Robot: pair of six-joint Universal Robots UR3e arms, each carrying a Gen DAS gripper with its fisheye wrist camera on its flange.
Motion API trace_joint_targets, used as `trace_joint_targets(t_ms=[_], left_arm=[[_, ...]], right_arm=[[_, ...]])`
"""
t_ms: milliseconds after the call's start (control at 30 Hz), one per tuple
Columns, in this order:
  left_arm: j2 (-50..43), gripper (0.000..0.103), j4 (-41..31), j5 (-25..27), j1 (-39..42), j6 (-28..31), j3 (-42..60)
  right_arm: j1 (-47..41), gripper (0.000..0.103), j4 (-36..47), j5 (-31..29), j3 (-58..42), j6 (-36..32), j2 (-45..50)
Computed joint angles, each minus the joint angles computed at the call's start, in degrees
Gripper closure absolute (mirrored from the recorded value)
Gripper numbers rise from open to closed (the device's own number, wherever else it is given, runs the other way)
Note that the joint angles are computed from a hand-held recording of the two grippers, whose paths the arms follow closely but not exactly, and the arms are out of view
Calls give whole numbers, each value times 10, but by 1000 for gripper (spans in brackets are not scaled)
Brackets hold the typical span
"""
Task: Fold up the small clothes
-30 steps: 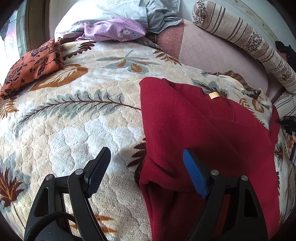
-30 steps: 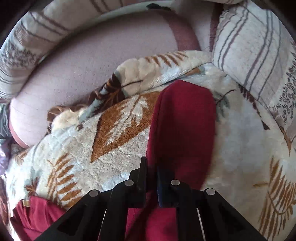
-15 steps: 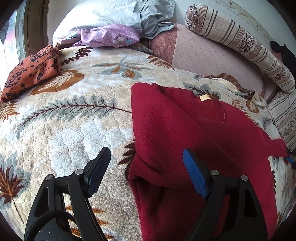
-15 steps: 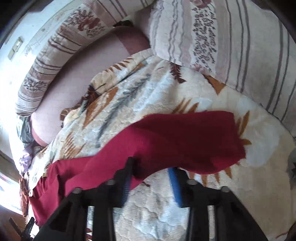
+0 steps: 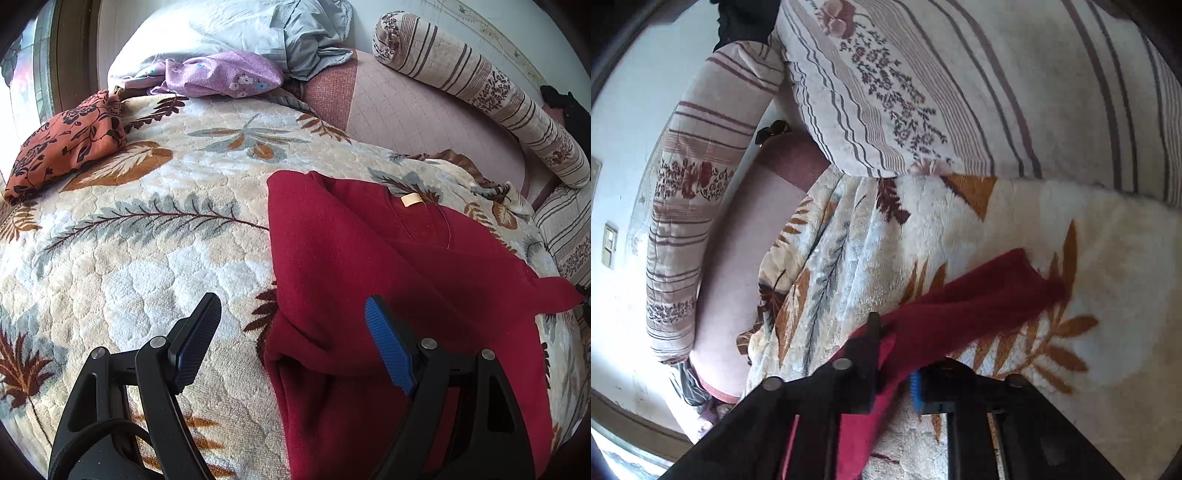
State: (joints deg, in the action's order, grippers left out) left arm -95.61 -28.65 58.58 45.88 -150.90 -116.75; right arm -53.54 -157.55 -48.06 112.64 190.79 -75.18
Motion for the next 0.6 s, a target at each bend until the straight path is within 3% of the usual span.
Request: trace_joint_targets(t_ms=[167, 267, 433, 600], left_arm=[[7, 22, -19, -19, 12, -9, 8], [15, 22, -16, -25, 13, -8, 5], [28, 22, -34, -46, 24, 2, 4], [30, 22, -56, -61, 31, 12, 12]], right_arm=[[4, 95, 55, 34, -2, -79, -130], [53, 95, 123, 76, -36, -126, -184], [269, 95, 153, 38, -126, -145, -155], [512, 95, 62, -48, -199, -102, -10]])
